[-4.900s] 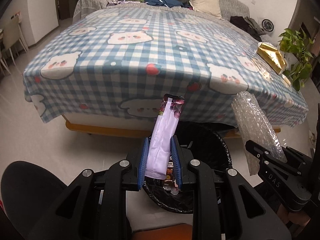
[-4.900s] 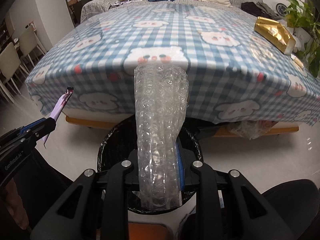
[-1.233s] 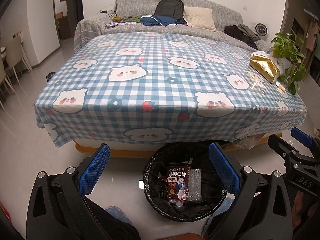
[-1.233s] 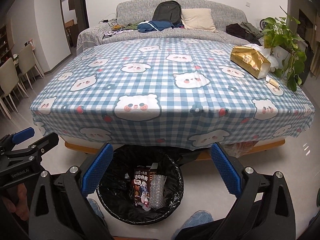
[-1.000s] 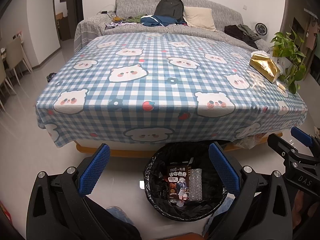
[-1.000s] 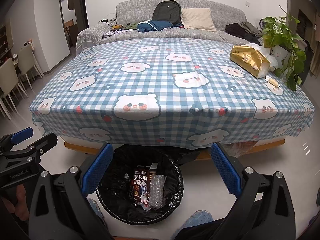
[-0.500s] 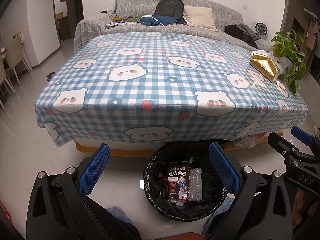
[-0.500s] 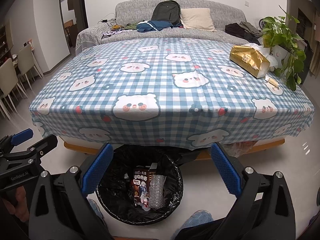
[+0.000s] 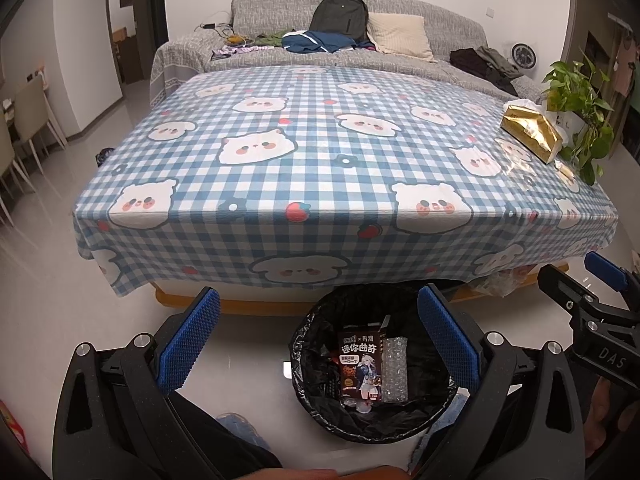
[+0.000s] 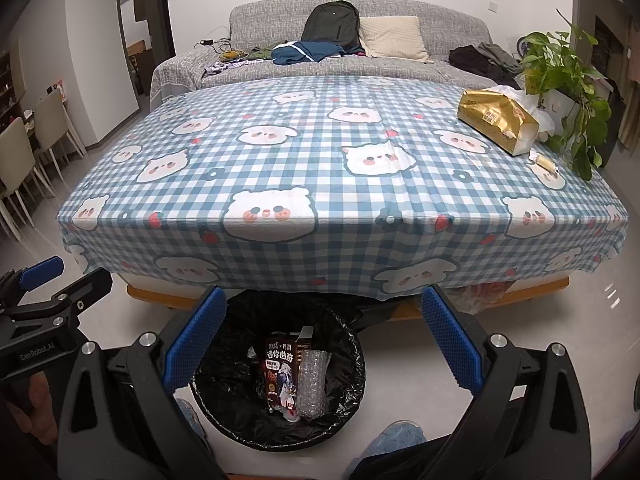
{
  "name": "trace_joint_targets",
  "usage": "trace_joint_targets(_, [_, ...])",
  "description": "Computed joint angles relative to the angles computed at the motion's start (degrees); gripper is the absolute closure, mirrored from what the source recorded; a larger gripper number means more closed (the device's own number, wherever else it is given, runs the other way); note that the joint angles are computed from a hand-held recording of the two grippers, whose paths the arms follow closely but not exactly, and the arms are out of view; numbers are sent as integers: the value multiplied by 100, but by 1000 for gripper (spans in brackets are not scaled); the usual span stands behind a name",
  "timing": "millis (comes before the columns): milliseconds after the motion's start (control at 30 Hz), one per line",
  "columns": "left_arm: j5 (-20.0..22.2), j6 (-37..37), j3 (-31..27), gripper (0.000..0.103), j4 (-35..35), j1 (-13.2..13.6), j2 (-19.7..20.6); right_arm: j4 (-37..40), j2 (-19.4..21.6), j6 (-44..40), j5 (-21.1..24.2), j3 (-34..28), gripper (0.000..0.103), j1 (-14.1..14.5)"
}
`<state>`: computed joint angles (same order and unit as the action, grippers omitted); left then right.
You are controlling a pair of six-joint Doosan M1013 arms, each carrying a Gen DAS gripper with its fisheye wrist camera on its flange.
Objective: Collect trash
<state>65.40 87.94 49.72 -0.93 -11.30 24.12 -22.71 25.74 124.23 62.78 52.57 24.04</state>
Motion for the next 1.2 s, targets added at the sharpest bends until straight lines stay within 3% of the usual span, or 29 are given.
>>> trace_joint_targets(1200, [15,114,-19,6,-141,-1,6,-5,8,7,-10,-6,9,0])
